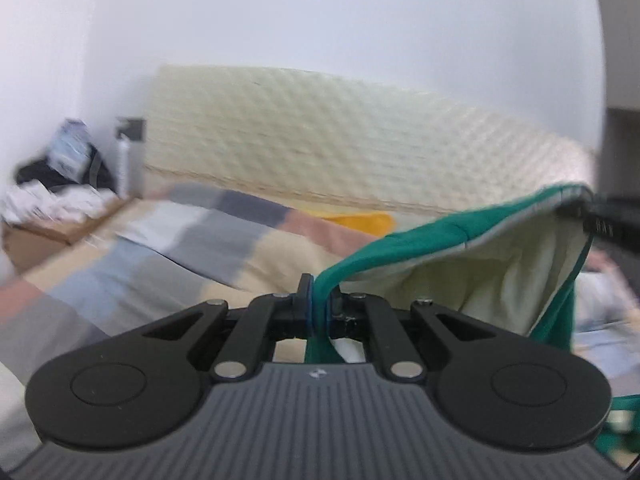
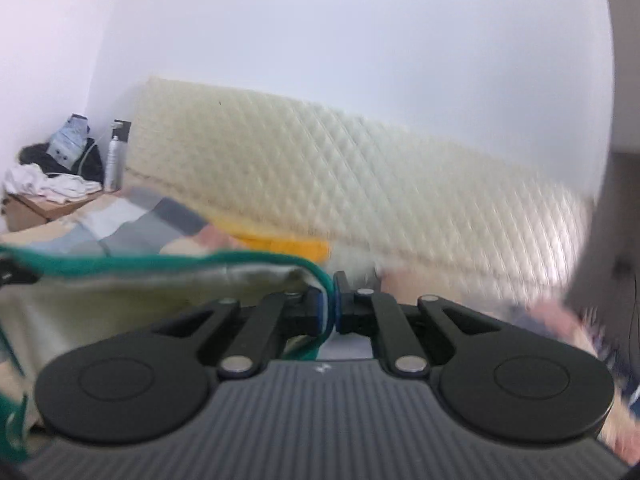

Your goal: Fold large clothes

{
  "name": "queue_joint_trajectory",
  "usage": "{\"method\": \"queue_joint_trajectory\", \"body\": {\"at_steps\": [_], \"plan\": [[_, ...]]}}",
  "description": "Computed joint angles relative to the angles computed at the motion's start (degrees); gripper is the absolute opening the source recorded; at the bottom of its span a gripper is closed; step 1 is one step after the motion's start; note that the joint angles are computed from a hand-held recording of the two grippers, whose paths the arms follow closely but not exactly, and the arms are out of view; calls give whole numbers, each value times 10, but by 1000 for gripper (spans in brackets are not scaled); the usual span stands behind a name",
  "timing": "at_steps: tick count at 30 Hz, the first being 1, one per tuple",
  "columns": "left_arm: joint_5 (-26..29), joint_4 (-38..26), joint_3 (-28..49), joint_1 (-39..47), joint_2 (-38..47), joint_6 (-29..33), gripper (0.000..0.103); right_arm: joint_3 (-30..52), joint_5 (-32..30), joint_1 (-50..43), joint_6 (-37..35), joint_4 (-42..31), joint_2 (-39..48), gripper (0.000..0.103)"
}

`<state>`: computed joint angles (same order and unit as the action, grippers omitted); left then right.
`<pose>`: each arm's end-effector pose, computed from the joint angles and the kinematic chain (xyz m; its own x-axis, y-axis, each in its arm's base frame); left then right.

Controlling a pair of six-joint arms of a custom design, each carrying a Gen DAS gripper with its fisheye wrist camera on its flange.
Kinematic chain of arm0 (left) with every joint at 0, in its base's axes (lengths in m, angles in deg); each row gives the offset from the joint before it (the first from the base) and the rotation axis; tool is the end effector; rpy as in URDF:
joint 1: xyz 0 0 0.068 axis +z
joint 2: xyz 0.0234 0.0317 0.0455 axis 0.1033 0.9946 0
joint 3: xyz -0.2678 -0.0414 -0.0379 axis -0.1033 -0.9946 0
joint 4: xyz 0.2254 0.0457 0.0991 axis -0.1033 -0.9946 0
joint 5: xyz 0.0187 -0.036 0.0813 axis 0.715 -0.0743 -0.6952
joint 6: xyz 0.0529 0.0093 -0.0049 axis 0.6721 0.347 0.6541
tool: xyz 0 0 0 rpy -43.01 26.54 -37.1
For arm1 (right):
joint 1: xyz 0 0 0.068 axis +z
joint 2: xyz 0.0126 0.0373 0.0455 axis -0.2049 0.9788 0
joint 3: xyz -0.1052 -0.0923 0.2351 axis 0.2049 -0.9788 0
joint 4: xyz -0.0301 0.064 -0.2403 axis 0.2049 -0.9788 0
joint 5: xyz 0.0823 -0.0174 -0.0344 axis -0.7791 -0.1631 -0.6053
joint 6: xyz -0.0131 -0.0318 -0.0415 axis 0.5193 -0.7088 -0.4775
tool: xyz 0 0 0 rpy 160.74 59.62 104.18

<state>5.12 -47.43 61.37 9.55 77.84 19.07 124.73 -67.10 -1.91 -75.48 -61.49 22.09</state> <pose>0.2673 0.0287 0.3614 -0.2265 -0.2030 -0.9526 -0.4283 0.8992 -0.0898 0.3332 0.0670 0.3919 -0.0642 -0.3169 -0.9463 -0.4416 0.8594 -0.2579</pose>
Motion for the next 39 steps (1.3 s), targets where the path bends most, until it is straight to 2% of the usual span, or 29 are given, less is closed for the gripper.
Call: {"method": "queue_joint_trajectory", "body": {"at_steps": [4, 6, 10, 14, 20, 22, 23, 24, 25, 28, 30, 33, 36, 39], "plan": [[9, 65, 16, 60, 117, 20, 7, 83, 110, 89, -18, 52, 137, 8], [27, 90, 25, 92, 173, 33, 7, 111, 140, 110, -22, 72, 199, 8], [68, 80, 78, 128, 288, 42, 7, 173, 179, 125, 7, 67, 323, 8], [110, 34, 140, 146, 369, 39, 7, 251, 185, 115, 44, 5, 419, 8], [139, -6, 177, 146, 419, 40, 8, 281, 152, 101, 95, -47, 454, 11], [136, -22, 186, 142, 420, 32, 16, 271, 139, 95, 99, -44, 449, 11], [142, -37, 192, 143, 418, 27, 32, 255, 134, 92, 104, -37, 437, 11], [149, -49, 193, 143, 411, 22, 55, 237, 128, 90, 109, -32, 424, 15], [155, -58, 192, 143, 403, 14, 61, 221, 123, 87, 110, -26, 410, 24], [166, -64, 143, 139, 341, -1, 62, 178, 85, 72, 106, -20, 369, 45], [179, -70, 109, 137, 294, -9, 62, 176, 56, 63, 112, -37, 355, 45], [198, -73, 45, 133, 203, -35, 62, 112, 13, 45, 116, -26, 299, 45], [172, -77, -18, 101, 108, -42, 62, 41, -23, 29, 111, -16, 235, 45], [127, -113, -48, 50, 28, -55, 62, -36, -56, 14, 109, -3, 159, 45]]}}
